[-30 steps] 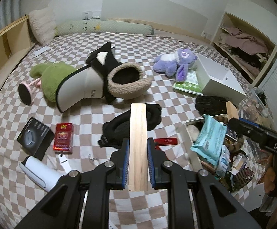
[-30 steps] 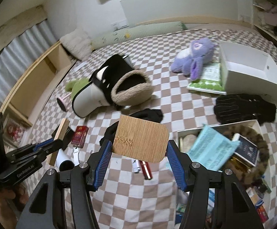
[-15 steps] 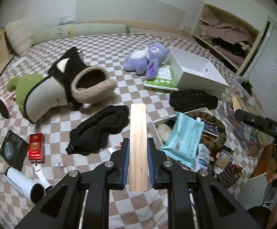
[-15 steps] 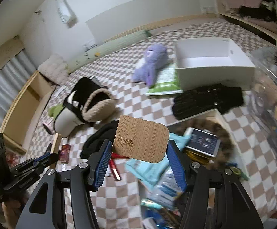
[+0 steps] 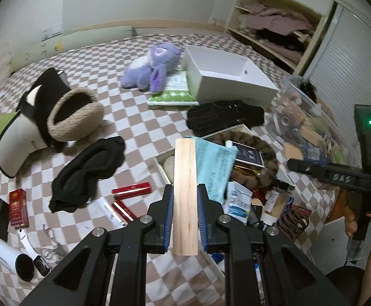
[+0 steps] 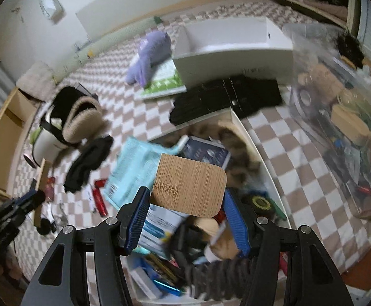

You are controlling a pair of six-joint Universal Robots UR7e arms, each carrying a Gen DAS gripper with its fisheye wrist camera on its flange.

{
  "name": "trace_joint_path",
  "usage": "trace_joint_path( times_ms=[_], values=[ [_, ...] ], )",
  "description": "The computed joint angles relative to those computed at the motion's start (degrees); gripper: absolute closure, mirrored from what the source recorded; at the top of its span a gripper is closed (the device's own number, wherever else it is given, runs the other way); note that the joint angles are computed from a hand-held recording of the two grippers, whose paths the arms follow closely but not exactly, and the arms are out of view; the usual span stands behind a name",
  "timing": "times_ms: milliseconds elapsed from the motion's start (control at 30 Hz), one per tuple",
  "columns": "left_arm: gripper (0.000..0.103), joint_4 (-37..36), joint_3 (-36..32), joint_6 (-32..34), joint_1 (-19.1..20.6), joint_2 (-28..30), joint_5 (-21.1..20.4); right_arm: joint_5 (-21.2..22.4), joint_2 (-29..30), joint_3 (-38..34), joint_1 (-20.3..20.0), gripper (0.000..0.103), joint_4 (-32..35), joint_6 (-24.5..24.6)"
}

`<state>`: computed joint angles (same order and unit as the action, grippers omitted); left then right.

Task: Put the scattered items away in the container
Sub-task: 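Carry the wooden stick and bamboo pad over the cluttered box with both grippers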

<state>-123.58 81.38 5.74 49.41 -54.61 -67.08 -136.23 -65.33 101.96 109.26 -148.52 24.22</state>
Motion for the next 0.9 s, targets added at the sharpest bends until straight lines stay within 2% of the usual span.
trace_joint_path(
  times_ms=[167, 500, 900],
  values=[
    [0.085, 0.30, 0.15, 0.11, -0.50, 1.07, -0.54, 0.02, -0.04, 0.11, -1.32, 0.043, 6.02, 1.21],
    [0.085, 1.45, -1.80, -1.23, 0.03, 3.93, -0.18, 2.79, 1.31, -0.86, -2.23, 0.043, 12.48, -0.13],
    [0.085, 3.02, -1.60, -0.34, -0.19, 4.96, -0.10, 2.50, 1.12, -1.52, -3.07, 0.043, 14.23, 2.95]
  ],
)
